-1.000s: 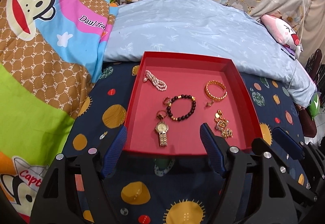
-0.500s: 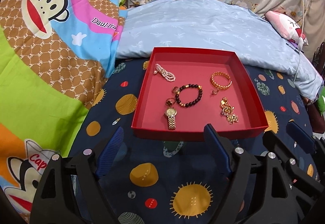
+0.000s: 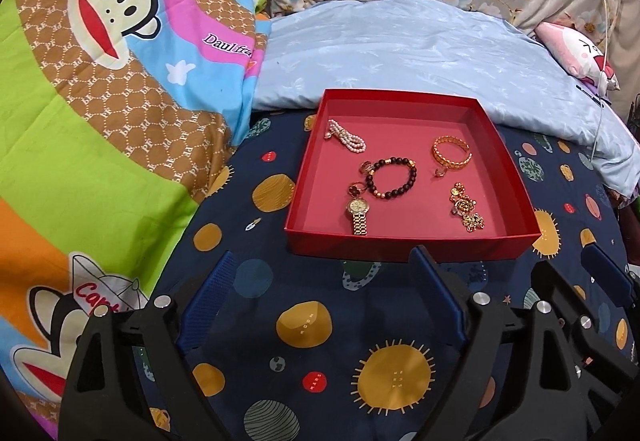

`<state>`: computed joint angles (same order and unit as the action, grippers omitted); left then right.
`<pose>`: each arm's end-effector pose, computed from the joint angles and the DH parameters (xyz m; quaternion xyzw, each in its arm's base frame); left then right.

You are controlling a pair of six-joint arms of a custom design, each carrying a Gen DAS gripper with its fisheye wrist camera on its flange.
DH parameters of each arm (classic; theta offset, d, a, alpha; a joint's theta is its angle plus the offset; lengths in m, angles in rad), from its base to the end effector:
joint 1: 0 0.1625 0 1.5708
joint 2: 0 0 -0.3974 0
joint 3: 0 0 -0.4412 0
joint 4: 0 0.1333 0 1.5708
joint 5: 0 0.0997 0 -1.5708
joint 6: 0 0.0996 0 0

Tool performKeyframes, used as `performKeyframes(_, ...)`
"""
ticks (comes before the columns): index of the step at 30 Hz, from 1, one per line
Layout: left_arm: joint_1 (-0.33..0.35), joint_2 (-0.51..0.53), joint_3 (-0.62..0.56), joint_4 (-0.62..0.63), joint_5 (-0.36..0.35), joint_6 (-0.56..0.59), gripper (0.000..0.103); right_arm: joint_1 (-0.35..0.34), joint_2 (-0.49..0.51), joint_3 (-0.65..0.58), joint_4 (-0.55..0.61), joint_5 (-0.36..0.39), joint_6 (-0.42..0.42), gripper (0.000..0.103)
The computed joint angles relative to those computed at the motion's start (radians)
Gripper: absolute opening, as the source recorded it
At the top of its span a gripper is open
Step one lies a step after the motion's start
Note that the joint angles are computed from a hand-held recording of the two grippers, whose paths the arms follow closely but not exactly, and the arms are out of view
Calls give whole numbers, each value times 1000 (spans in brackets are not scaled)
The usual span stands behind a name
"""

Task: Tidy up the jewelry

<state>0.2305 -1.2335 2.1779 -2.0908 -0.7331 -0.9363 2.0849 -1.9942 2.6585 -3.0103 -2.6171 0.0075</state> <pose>-0.3942 -0.3055 0.0783 0.2631 0.8577 -0.2803 0.3413 0.1837 -0.2295 0.2870 0.0182 -0.8237 0.4356 0.3625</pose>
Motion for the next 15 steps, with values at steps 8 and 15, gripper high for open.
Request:
performKeyframes(8, -8, -13, 7, 23, 3, -23, 88, 20, 10, 4, -19, -25, 8, 61)
performKeyframes(15, -15, -26, 12, 42, 14, -40, 91, 29, 7, 5, -21, -31, 19, 62)
